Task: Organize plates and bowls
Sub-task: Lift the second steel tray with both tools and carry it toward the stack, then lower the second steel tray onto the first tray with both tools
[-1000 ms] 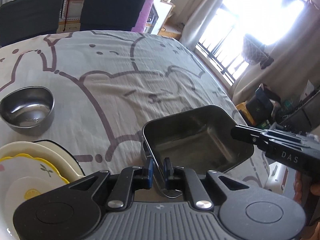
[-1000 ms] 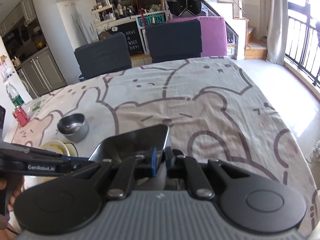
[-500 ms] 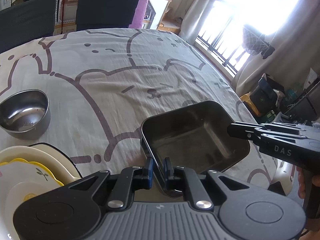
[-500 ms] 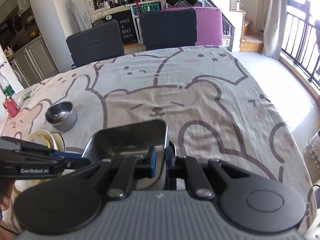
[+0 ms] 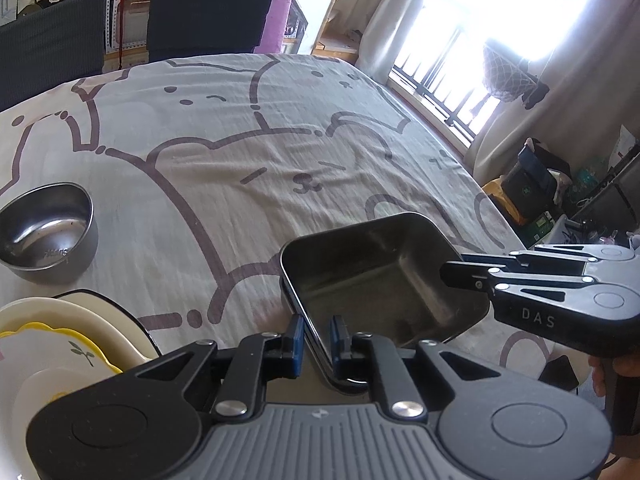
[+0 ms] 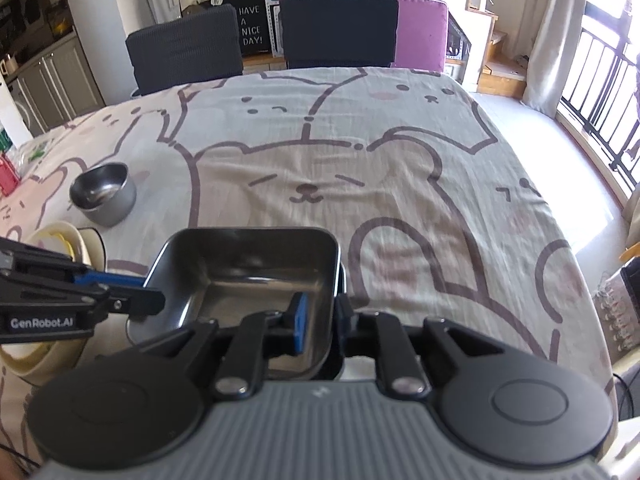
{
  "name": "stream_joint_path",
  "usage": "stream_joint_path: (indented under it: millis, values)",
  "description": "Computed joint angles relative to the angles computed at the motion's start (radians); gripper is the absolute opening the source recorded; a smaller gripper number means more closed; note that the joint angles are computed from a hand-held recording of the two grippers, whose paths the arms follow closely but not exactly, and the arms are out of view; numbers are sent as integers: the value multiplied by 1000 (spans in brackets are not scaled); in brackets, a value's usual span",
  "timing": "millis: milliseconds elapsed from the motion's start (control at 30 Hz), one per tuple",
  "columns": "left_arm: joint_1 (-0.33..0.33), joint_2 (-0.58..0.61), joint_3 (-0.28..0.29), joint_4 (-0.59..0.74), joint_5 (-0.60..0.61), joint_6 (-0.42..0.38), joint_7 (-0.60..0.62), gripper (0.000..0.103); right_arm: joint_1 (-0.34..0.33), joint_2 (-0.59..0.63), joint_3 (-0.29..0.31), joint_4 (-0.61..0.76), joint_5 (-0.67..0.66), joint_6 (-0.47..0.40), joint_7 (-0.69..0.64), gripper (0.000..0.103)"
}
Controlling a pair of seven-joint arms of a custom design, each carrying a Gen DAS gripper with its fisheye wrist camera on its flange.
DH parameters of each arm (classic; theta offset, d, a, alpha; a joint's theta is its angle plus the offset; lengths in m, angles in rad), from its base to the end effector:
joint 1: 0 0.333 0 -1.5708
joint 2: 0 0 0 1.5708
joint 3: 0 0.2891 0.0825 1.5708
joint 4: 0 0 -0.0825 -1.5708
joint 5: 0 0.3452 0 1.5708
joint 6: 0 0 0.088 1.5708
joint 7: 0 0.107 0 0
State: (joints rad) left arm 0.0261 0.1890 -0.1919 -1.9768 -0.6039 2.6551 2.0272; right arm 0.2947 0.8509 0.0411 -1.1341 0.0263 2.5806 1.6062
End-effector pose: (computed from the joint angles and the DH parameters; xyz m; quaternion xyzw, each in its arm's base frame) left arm 0.5876 -0.0772 0.4205 -0.6227 0.7165 -0.3094 0.0553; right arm 0.7155 0.2372 0.3592 -0.7573 0.5829 -0.1470 0.2551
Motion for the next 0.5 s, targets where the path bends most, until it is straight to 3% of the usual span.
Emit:
stream_joint_path:
  millis: [500]
  values:
    - [-5, 16, -1, 8, 37, -27, 0, 18, 7, 30, -9, 53, -19, -64, -20, 26]
